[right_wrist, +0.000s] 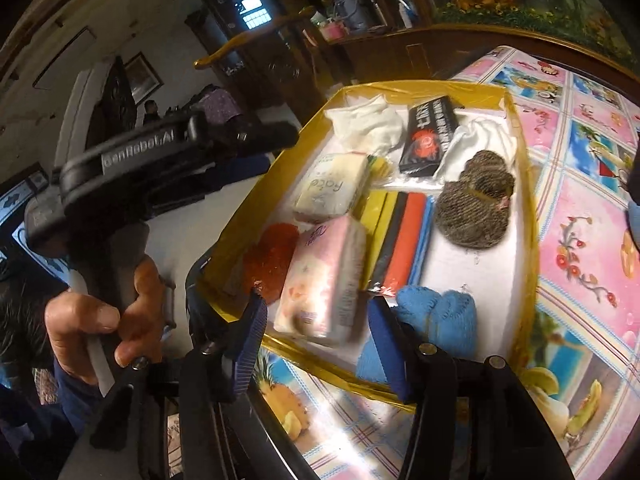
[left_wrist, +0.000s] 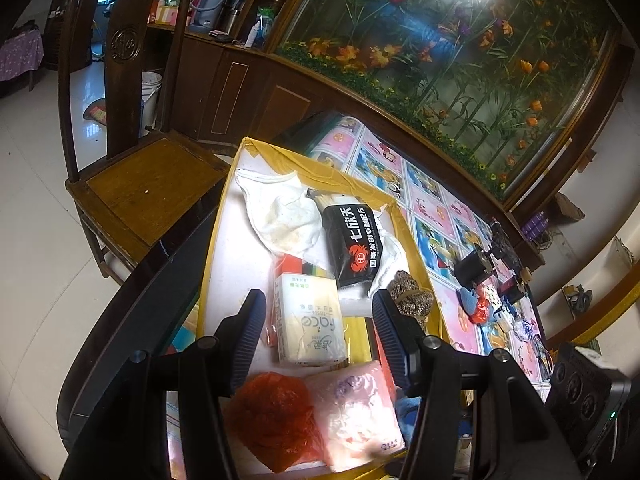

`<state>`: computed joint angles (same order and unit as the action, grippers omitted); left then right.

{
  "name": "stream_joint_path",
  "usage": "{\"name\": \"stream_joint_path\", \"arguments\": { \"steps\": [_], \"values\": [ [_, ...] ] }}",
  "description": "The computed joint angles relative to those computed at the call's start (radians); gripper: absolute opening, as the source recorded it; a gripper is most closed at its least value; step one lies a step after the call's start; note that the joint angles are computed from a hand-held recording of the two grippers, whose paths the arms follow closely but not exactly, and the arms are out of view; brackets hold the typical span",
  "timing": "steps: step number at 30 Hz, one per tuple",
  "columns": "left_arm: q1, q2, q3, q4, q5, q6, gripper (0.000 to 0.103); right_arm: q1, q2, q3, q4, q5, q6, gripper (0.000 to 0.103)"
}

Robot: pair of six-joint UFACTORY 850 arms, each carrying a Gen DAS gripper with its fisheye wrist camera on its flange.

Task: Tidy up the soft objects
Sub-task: 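Move the left gripper to the blue cloth while the right reaches the blue-white Vinda roll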

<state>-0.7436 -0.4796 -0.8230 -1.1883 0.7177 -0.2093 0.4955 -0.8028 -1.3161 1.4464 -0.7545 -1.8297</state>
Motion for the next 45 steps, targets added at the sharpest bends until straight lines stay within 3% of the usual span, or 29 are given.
{"name": "stream_joint_path", "arguments": {
  "steps": [15,20,26,31,36,37,39,42,45],
  "values": [
    [-0.030,-0.037,-0.109,-0.040,-0.035,0.172,0.062,-0.126,0.018,0.006,0.144,-0.028,-0.067,0.058],
    [-0.040,-0.076,-0.181,-0.045,-0.054,0.244,0.063,-0.169,0.021,0.015,0.225,-0.001,-0.130,0.058],
    [-0.060,-0.137,-0.293,-0.056,-0.071,0.357,0.077,-0.209,0.084,0.102,0.615,0.112,-0.520,0.057],
    [-0.063,-0.205,-0.417,-0.084,-0.144,0.485,0.083,-0.259,0.108,0.125,0.881,0.131,-0.743,0.057],
    [-0.056,-0.277,-0.532,-0.049,-0.213,0.508,0.083,-0.335,0.081,0.054,0.781,0.145,-0.593,0.058],
    [-0.050,-0.291,-0.557,-0.059,-0.231,0.519,0.083,-0.352,0.068,0.032,0.748,0.136,-0.552,0.064],
    [-0.036,-0.320,-0.609,-0.118,-0.259,0.578,0.083,-0.376,0.041,-0.009,0.677,0.116,-0.479,0.079],
    [-0.009,-0.364,-0.690,-0.220,-0.326,0.702,0.084,-0.400,0.004,-0.043,0.698,0.109,-0.458,0.080],
    [0.035,-0.418,-0.780,-0.350,-0.433,0.793,0.084,-0.427,-0.057,-0.114,0.600,0.112,-0.278,0.080]
  ]
}}
